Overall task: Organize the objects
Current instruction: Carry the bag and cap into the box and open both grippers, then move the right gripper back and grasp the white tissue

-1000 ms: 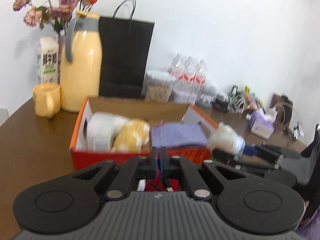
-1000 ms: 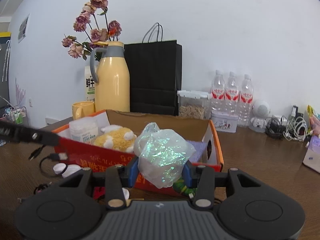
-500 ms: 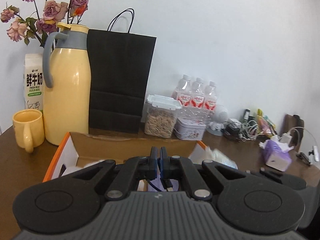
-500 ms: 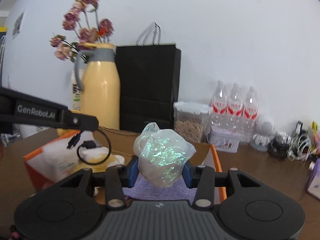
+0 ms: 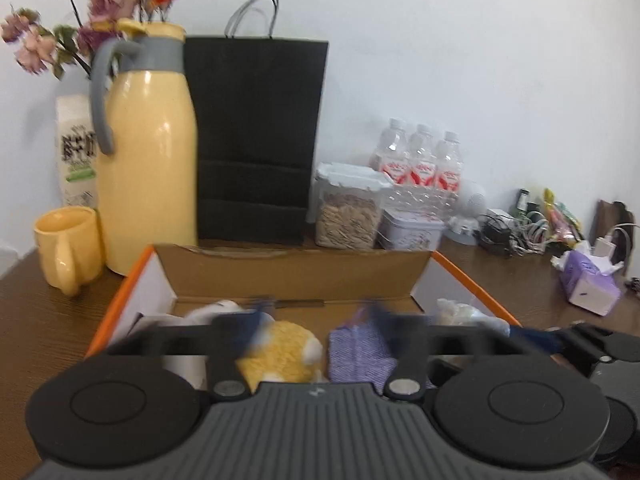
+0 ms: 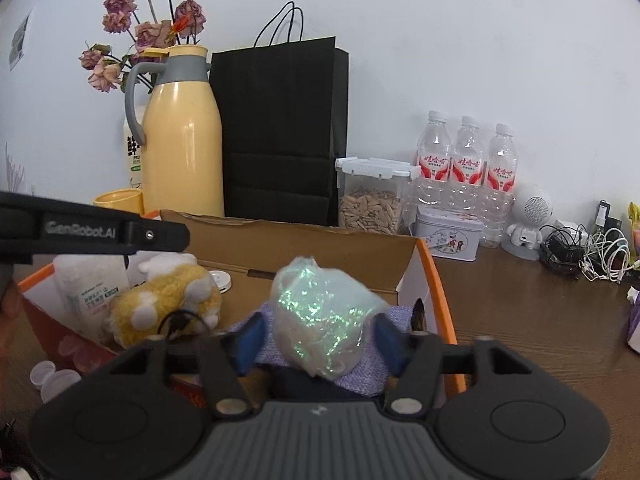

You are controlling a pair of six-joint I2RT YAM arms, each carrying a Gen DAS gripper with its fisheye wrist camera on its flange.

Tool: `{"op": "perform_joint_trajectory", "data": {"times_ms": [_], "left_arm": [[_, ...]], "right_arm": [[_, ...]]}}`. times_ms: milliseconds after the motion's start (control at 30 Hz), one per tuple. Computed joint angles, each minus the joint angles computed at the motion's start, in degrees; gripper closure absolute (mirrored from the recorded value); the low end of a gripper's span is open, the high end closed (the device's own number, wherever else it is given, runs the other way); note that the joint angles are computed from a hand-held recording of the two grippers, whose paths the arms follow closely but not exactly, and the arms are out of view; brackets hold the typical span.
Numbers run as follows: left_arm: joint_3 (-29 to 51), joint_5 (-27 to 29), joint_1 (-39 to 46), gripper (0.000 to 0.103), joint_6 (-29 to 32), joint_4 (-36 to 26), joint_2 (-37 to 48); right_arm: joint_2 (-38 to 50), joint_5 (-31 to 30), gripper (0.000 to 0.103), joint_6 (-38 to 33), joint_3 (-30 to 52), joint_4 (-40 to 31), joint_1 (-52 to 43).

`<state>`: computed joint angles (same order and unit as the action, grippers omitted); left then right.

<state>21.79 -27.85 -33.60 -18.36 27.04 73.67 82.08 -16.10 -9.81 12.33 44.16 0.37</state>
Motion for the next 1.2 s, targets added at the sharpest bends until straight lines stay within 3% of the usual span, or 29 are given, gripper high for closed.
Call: {"op": "perform_joint_trajectory", "data": {"times_ms": [67,133,467,700,800,967,1200], "left_arm": [[-1.1,-4.2,-2.0,0.001,1.5,2.5,-0.1],[-1.2,-5.5,-2.8,0.000,1.7,2.3,-0.7],[-2.3,-8.0,-4.1,0.000,0.5,0.1,-4.1],[-4.1,-13.5,-8.2,0.000,-0.1,-6.8,-13.6],[-5.2,-16.0,-10.6,0.000,-1.0,-12.1,-20.0],[-5.6,-20.7,-15.5,0.000,-3.3,-24.3,-29.8],[-4.4,-27.4,-22.1,0.000,-13.2,-46.0,-38.3]], "right_arm": [[-0.5,0.6,0.010,0.3,-1.3,2.2,-0.1],[-1.1,0.7,0.001,0.7,-1.9,3.2,-0.3],[-3.9,1.6,0.000,0.5,-3.6,3.0,0.1],[-17.3,1.8,0.000,-0.4,-7.4,-3.6,0.0],[-27.7,-0.2,0.000,-0.9,-8.6,-12.2,-1.2],[-49.0,-2.7,0.000,-2.9,-9.4,-32.8,-2.8],[-74.7,-4.8,0.000,-7.8,-9.0,-63.6,-4.0]]}}
